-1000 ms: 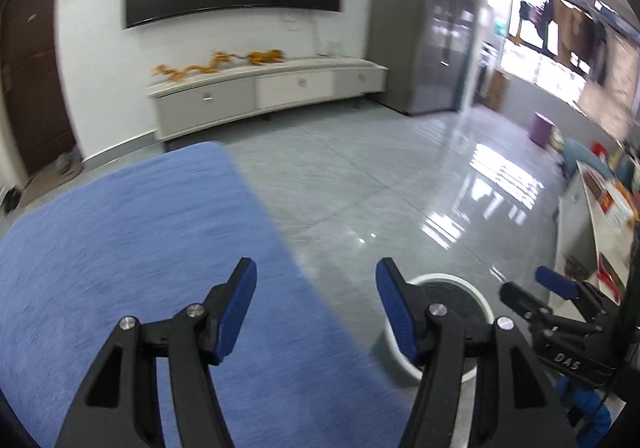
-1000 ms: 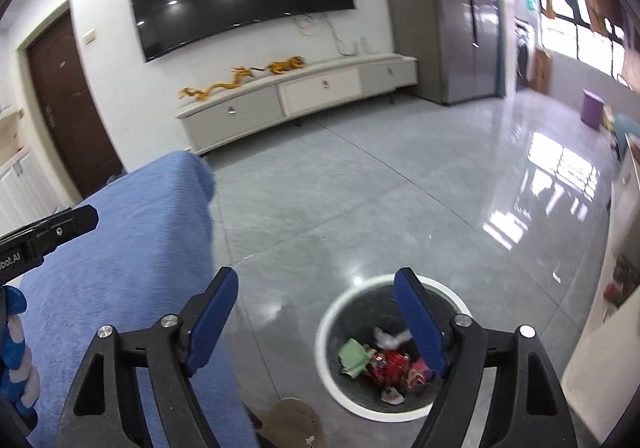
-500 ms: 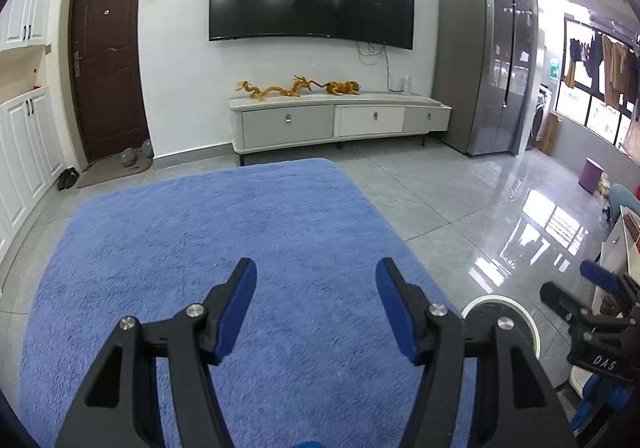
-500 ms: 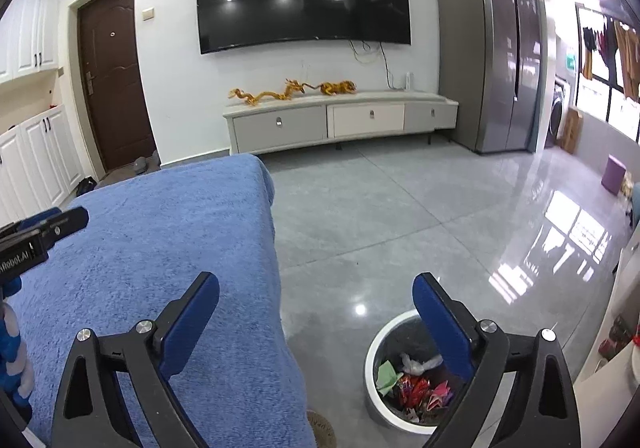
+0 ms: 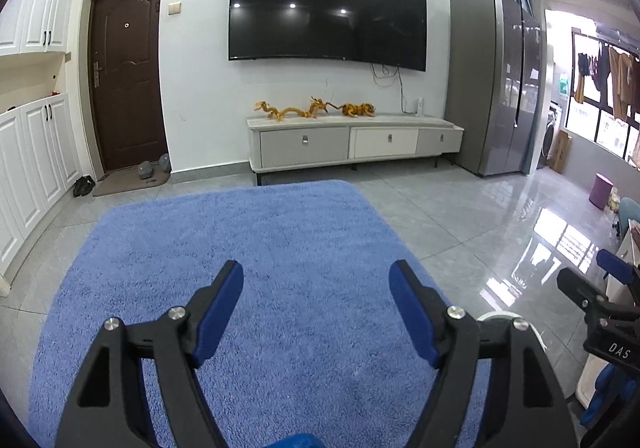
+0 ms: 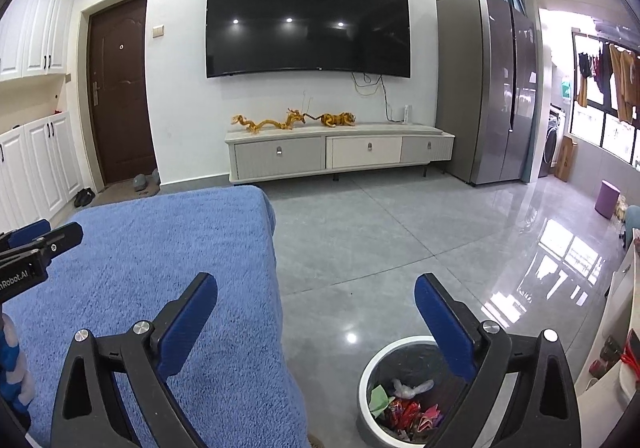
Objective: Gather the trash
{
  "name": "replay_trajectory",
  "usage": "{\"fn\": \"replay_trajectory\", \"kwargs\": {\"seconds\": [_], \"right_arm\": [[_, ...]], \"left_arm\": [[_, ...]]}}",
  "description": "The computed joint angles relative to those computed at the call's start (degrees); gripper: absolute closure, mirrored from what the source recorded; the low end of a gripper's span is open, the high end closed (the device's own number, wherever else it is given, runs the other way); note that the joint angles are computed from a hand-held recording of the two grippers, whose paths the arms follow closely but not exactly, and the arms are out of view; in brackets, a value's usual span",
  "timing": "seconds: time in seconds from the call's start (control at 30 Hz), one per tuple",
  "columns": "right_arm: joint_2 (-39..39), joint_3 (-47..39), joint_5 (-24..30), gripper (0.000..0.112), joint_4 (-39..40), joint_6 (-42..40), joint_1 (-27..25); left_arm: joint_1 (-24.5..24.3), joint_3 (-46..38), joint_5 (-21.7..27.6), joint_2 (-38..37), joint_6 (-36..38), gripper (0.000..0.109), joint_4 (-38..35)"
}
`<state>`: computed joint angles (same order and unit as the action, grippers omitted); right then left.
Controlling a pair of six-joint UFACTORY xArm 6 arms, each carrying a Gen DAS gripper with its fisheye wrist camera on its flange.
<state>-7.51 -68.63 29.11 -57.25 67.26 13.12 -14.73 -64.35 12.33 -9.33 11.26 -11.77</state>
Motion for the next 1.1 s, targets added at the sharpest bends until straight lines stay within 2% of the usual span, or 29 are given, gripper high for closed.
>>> {"fn": "replay_trajectory", "kwargs": {"seconds": [0.33,0.7,1.1], "right_arm": [[0.4,-0.4,0.5,0.012,-1.3,1.0,0.0],[-0.3,0.0,1.6,0.012,-2.5,2.4,0.3],[-0.7,0.1,2.0,0.01,-3.7,2.8,0.6]], "left_arm": [[0.0,0.5,-1.5,0.3,-0.4,0.028,0.6],[-0.3,0.7,-2.0,0.0,-1.1,0.028,1.8],[-0.2,1.5,-3.3,-0.9,-8.9,0.028,10.8]]}}
